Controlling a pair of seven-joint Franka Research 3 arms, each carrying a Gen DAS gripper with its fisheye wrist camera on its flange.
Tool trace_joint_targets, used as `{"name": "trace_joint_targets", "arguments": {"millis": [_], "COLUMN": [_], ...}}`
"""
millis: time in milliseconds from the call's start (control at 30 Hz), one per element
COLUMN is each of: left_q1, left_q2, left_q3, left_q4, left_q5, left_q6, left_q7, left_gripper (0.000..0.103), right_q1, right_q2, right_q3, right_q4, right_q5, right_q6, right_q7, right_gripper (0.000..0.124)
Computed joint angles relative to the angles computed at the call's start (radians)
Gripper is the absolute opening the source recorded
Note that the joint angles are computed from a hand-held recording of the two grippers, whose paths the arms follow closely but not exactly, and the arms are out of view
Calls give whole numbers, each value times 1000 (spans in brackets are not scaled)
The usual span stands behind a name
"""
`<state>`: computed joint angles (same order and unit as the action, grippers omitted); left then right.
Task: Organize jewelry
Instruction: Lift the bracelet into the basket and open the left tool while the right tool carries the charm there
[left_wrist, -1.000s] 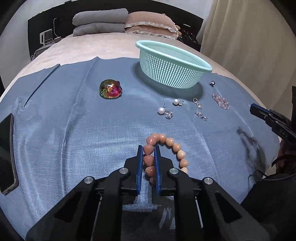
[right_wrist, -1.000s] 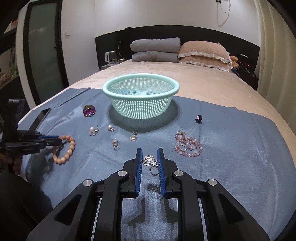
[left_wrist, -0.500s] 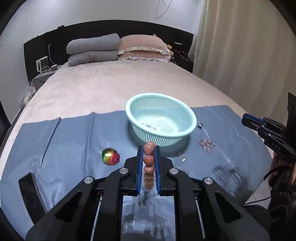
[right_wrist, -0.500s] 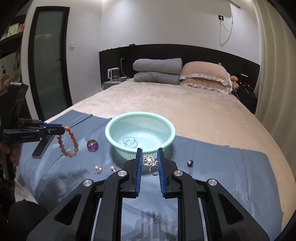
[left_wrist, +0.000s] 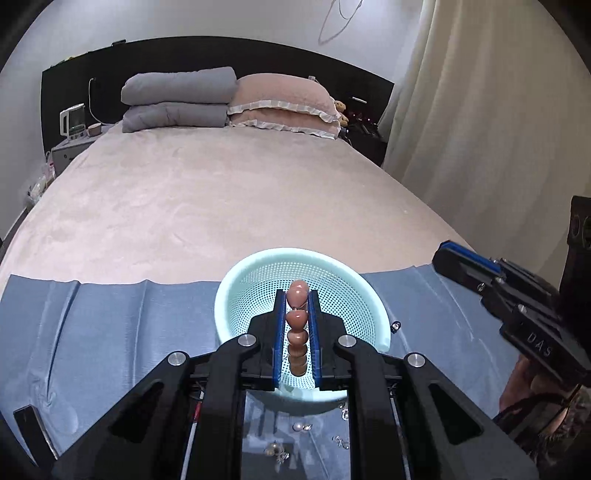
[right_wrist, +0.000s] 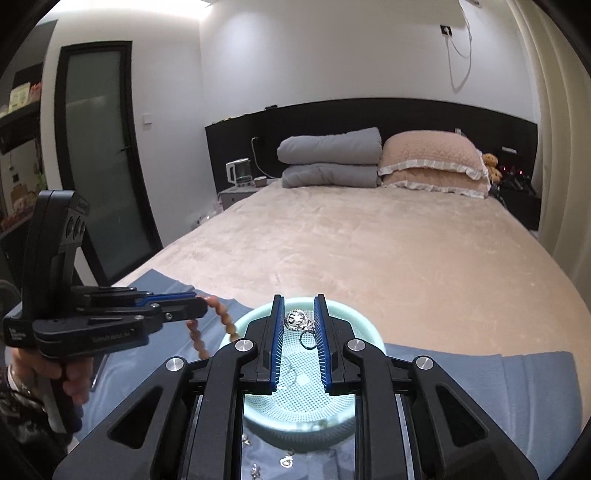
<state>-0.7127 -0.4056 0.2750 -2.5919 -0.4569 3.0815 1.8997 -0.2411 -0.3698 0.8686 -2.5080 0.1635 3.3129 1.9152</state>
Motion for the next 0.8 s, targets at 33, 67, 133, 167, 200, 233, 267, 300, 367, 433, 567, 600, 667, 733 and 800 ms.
{"name": "trace_joint_targets", "arguments": {"millis": [33, 67, 133, 167, 200, 233, 267, 300, 367, 433, 567, 600, 667, 733, 800], "left_q1": [-39, -109, -198, -190, -148, -90, -68, -64, -36, -35, 48, 83, 114, 118, 128], "left_q2": [32, 60, 120, 153, 182, 199, 202, 199, 197, 185, 183, 186, 188, 189, 195], "left_q3": [31, 91, 151, 142, 108, 48, 23, 17, -16, -22, -109, -140, -170, -174, -185], "left_q4": [19, 35, 65, 72, 76, 77, 77, 76, 70, 64, 58, 59, 62, 64, 72], "left_q5": [-27, -64, -202, -187, -102, -87, -106, -124, -141, -186, -188, -172, -170, -195, -211], "left_q6": [7, 15, 26, 18, 6, 12, 11, 11, 26, 24, 16, 10, 4, 4, -3], "left_q7": [8, 27, 120, 104, 40, 34, 55, 74, 85, 127, 122, 104, 101, 115, 127], "left_gripper": [12, 12, 12, 12, 12, 12, 12, 12, 12, 12, 12, 12, 12, 12, 12], "right_q1": [-40, -70, -180, -207, -220, -239, -265, -308, -357, -405, -357, -345, -321, -323, -340], "right_q2": [28, 63, 96, 118, 146, 170, 185, 189, 203, 176, 171, 178, 181, 185, 188], "right_q3": [36, 63, 166, 189, 198, 215, 239, 282, 331, 378, 332, 318, 293, 289, 301], "right_q4": [12, 21, 32, 31, 29, 33, 38, 39, 52, 55, 51, 51, 48, 50, 56], "right_q5": [-1, -5, -18, -29, -38, -44, -52, -63, -80, -105, -131, -138, -147, -161, -180], "right_q6": [-3, -3, -20, -17, -6, -6, -10, -4, -13, -26, -30, -29, -35, -41, -50], "right_q7": [7, 12, 37, 54, 65, 71, 74, 80, 81, 104, 129, 133, 140, 149, 165], "right_gripper": [16, 16, 16, 16, 16, 16, 16, 16, 16, 16, 16, 16, 16, 16, 17]}}
